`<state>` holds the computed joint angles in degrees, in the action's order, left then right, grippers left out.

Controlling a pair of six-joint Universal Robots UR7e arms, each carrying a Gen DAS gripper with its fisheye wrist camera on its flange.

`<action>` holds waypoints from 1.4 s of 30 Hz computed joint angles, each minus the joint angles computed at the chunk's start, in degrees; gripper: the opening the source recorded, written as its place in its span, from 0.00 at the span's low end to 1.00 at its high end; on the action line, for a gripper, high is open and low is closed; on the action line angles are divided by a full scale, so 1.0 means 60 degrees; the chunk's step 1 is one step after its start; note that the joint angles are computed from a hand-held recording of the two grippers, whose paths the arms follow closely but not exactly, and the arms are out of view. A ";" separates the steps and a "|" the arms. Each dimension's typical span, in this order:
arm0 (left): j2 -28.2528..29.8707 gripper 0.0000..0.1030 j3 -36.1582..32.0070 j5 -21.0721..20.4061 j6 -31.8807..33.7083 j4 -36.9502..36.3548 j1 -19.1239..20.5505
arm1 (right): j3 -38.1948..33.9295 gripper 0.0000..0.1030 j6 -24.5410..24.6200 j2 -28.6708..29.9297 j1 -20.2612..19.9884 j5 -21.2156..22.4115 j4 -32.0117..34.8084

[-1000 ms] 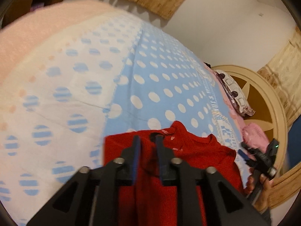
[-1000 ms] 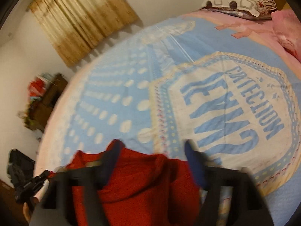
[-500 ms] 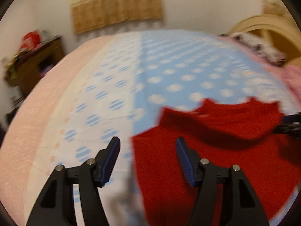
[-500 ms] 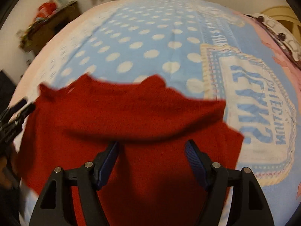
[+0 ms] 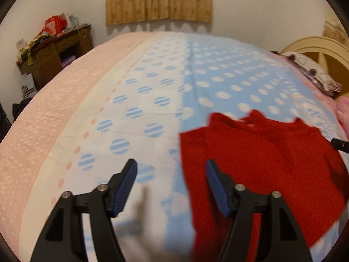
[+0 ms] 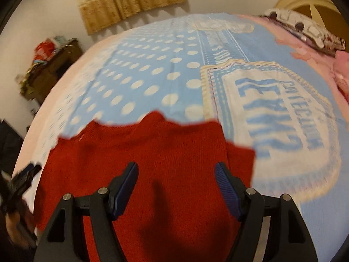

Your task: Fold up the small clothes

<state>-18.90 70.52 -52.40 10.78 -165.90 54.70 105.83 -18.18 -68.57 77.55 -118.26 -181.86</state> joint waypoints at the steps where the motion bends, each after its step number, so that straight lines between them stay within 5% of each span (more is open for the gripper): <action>1: -0.0163 0.72 0.0432 -0.0160 0.0163 -0.0347 -0.0083 | 0.0317 0.71 -0.0167 -0.0160 0.0055 0.0038 -0.0198; 5: -0.0243 0.74 0.0973 -0.0287 0.0566 -0.0441 -0.0254 | 0.1689 0.71 -0.0821 -0.0775 -0.0097 0.0800 -0.0497; 8: 0.0154 0.81 0.0712 0.0724 0.0767 -0.0094 -0.0304 | 0.1929 0.71 -0.1117 -0.0591 -0.0220 0.0184 -0.0849; 10: 0.0039 0.84 0.0823 0.0447 0.0512 -0.0095 -0.0182 | 0.1931 0.70 -0.1184 -0.0473 -0.0300 0.0047 -0.1268; 14: -0.0209 0.87 0.1234 0.0276 0.0512 -0.0475 -0.0142 | 0.1754 0.71 -0.0985 -0.0269 0.0143 -0.0726 -0.1696; 22: -0.0642 0.94 0.1769 -0.0336 -0.0286 -0.0542 0.0098 | 0.0736 0.71 -0.1934 0.1372 0.1226 -0.0276 -0.1461; 26: -0.0666 0.95 0.1885 -0.0377 -0.0264 -0.0675 0.0121 | -0.0211 0.72 -0.1961 0.2640 0.1428 -0.1408 -0.1176; 30: -0.0758 0.97 0.1924 -0.0716 -0.0448 -0.0668 0.0243 | -0.0299 0.72 -0.1467 0.2558 0.1515 -0.1137 -0.1246; 33: -0.0756 0.97 0.1922 -0.0770 -0.0472 -0.0659 0.0257 | -0.0409 0.72 -0.1838 0.2662 0.1647 -0.1007 -0.2014; 36: -0.0785 0.97 0.1956 -0.0834 -0.0478 -0.0677 0.0279 | -0.1082 0.72 -0.1612 0.2926 0.1629 -0.1072 -0.1441; 40: -0.0805 0.98 0.1930 -0.0923 -0.0569 -0.0576 0.0321 | -0.2059 0.72 -0.0011 0.3072 0.1319 -0.0943 0.0571; 42: -0.0796 0.99 0.1894 -0.0952 -0.0598 -0.0510 0.0336 | -0.2694 0.72 0.0157 0.3352 0.1213 -0.1049 0.1160</action>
